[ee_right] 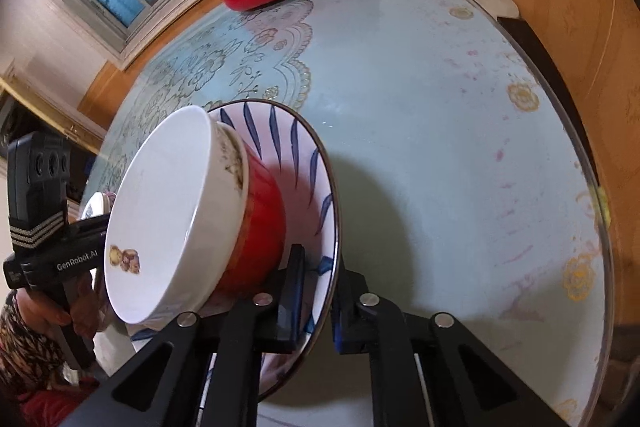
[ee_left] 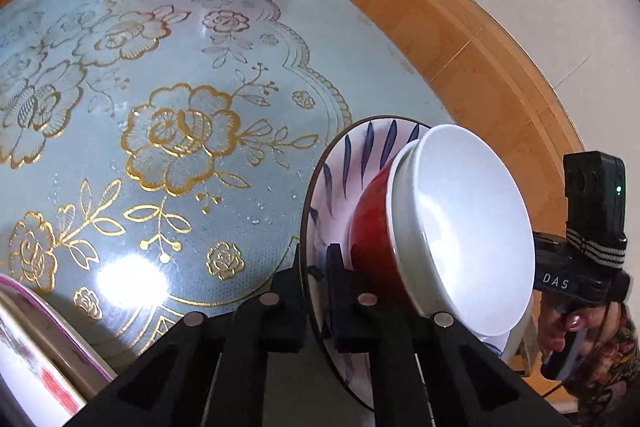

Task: Organize plates and bowls
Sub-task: 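Carry the tilted plate with nested bowls toward the white plate stack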

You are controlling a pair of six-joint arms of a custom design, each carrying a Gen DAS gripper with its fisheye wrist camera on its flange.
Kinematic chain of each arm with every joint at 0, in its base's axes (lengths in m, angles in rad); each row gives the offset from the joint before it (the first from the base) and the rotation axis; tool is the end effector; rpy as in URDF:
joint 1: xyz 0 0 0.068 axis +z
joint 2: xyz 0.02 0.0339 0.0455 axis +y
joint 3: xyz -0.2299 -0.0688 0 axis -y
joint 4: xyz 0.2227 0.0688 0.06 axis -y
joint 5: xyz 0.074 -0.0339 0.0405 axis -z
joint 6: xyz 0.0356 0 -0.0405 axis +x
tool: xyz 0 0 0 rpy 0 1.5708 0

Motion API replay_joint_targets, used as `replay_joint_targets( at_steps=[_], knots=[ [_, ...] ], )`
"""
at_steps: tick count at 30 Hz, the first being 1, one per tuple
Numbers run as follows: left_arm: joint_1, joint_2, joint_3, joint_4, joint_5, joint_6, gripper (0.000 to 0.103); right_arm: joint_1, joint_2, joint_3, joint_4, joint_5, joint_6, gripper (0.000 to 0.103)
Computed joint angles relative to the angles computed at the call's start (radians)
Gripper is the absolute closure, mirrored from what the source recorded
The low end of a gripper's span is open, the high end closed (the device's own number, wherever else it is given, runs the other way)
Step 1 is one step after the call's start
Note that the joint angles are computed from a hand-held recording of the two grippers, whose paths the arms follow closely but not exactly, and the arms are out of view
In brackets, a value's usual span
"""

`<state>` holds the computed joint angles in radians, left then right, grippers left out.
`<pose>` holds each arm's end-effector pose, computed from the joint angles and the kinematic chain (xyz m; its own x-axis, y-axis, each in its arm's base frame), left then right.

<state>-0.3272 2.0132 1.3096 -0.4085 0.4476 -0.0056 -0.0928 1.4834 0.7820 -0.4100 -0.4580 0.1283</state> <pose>0.3492 -0.1348 0.1278 -0.8517 0.2837 -0.4406 0.4664 0.7937 -0.3905 0.2561 -0.0080 0.1497 -0.8995 0.1990 -0.3891 0.0030 0.8931 0.4498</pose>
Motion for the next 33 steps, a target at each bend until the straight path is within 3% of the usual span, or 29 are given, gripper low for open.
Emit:
replay_joint_targets(
  at_steps=[15,33],
  knots=[
    [-0.03,-0.063,-0.083,0.059,-0.043,-0.02,0.096,0.014,-0.087,-0.09,0.098,0.05,0.019,0.093],
    [0.001,-0.229,-0.216,0.029,-0.056,-0.094,0.096,0.056,-0.066,-0.023,0.019,0.03,0.074,0.093]
  ],
)
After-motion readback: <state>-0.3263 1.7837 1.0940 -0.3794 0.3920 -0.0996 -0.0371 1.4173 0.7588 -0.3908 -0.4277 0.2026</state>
